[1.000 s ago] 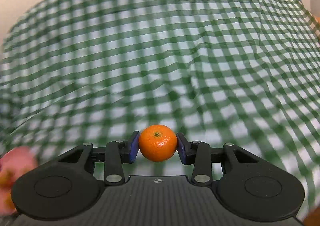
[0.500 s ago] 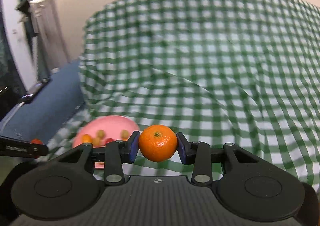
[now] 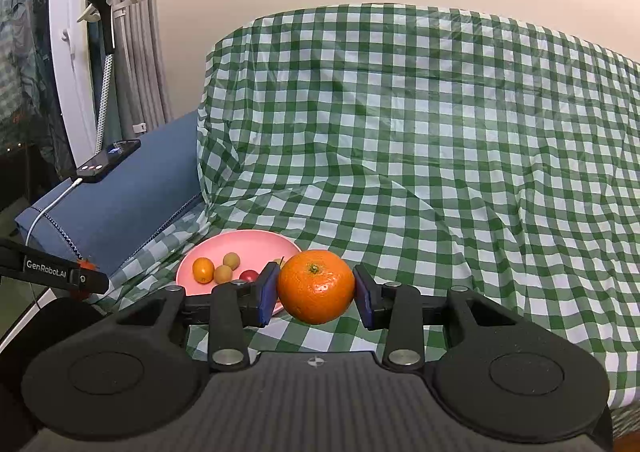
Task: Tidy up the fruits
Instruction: 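Carry the tomato and mandarin over the pink plate with both grippers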
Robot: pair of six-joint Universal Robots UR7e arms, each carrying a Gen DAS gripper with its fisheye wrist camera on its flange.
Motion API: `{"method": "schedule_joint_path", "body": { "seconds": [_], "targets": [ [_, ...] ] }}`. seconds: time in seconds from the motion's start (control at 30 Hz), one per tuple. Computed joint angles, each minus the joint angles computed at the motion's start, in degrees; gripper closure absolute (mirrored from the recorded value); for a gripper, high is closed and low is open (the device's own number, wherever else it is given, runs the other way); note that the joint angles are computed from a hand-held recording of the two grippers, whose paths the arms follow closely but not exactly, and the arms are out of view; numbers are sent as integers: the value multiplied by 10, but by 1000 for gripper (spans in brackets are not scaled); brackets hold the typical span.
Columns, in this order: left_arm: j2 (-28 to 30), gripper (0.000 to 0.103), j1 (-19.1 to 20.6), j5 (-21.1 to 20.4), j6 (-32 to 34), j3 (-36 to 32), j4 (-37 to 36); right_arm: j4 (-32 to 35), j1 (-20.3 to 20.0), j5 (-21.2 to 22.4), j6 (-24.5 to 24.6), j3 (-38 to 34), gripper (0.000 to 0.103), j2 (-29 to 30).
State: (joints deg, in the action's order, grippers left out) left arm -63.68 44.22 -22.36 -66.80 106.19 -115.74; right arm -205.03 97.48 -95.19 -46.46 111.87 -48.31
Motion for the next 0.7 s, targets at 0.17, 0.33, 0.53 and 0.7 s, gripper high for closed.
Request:
{"method": "schedule_joint_path", "body": {
  "seconds": [0.17, 0.33, 0.53, 0.7],
  "targets": [
    [-9, 71, -3, 2, -18, 10, -1, 7, 1, 3, -18, 4, 62, -7],
    [-13, 71, -1, -6, -20, 13, -1, 18, 2, -2, -19, -1, 62, -5],
    [-14, 71, 3, -16, -9, 17, -21, 33, 1, -7, -21, -14, 62, 2],
    [-12, 71, 12, -29, 12, 18, -53, 51, 1, -14, -25, -29, 62, 12]
  ]
}}
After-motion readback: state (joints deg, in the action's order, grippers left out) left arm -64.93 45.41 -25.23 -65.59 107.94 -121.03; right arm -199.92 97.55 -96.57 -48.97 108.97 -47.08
